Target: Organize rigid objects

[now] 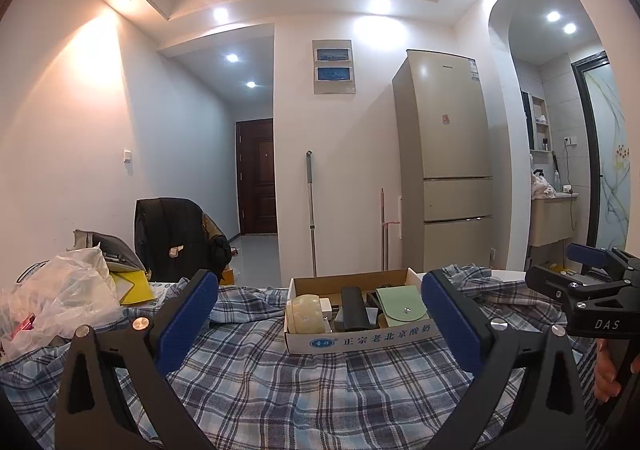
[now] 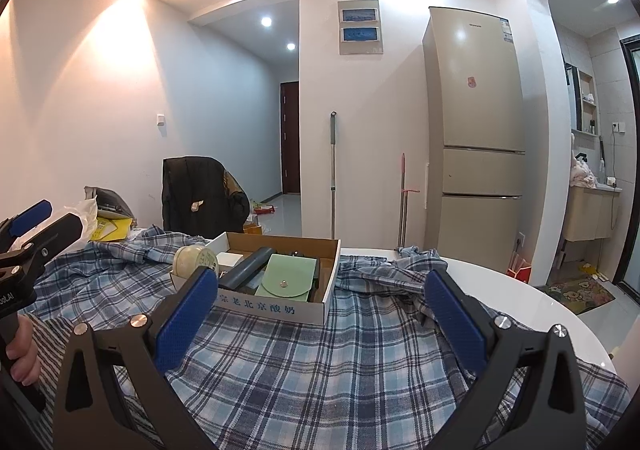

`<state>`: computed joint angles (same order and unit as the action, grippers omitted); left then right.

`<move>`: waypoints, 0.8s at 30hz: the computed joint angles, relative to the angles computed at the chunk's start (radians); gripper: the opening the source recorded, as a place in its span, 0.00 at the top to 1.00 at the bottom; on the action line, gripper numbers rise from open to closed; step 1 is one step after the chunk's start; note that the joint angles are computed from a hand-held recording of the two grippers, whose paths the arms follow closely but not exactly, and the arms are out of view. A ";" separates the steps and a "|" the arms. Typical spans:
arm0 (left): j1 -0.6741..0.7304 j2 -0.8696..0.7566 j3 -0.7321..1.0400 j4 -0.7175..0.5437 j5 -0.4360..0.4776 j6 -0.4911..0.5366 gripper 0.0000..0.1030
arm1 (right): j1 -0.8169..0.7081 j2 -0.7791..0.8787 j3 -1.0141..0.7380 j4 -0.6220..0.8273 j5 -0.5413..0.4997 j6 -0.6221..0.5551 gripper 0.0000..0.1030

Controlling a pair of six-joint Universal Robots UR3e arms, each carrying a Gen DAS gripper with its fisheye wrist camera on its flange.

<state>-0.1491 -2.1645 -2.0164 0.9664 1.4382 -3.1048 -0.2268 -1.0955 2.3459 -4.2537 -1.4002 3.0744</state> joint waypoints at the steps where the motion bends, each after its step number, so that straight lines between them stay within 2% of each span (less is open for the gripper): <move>1: 0.000 0.000 0.000 0.000 0.001 0.000 0.00 | 0.000 0.000 0.000 0.000 0.000 0.000 0.00; 24: 0.001 -0.006 0.007 -0.003 0.006 0.000 0.00 | 0.000 0.004 -0.002 -0.007 0.002 -0.001 0.00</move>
